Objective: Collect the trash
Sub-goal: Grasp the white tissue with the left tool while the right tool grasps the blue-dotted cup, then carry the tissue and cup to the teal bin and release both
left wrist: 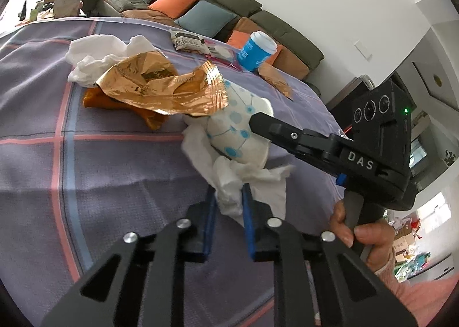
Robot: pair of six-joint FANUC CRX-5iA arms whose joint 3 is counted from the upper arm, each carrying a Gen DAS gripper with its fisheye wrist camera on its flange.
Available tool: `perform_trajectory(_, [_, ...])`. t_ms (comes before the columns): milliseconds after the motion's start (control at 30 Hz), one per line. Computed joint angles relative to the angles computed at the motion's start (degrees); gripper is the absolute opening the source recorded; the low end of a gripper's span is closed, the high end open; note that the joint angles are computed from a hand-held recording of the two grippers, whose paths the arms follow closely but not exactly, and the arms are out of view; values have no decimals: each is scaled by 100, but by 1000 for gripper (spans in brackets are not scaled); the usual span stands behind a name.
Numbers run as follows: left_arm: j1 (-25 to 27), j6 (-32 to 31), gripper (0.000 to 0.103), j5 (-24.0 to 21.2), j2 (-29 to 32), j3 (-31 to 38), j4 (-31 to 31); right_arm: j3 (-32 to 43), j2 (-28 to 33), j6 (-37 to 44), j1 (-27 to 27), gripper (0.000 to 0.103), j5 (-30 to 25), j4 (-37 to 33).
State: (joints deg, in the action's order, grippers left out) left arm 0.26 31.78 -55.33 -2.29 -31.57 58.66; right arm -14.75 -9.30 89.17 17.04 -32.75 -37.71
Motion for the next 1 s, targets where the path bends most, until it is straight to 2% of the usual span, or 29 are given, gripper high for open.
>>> perform_trajectory(267, [22,-386,10,45,-205,-203,186,-354,-341,-477,246,4,453,576])
perform_trajectory(433, [164,-692,10,-152,-375,-380,340,-583,-555,-905,389,4,690,1078])
perform_trajectory(600, [424,-907,10,-360,-575,-560,471,-908,-785,-1698,714,4,1082,2003])
perform_trajectory(633, [481,-945,10,-365,-631,-600,484,-1024,-857,-2014,820,4,1199,2362])
perform_trajectory(800, [754,-1052,10,-328,-879,-776,587,-1251,-1053,-2595,1045,4,1479,3078])
perform_trajectory(1000, [1099,-1118,10,-340,-1092,-939,694,-1142,-1097,-2318,1290,4,1587,3093])
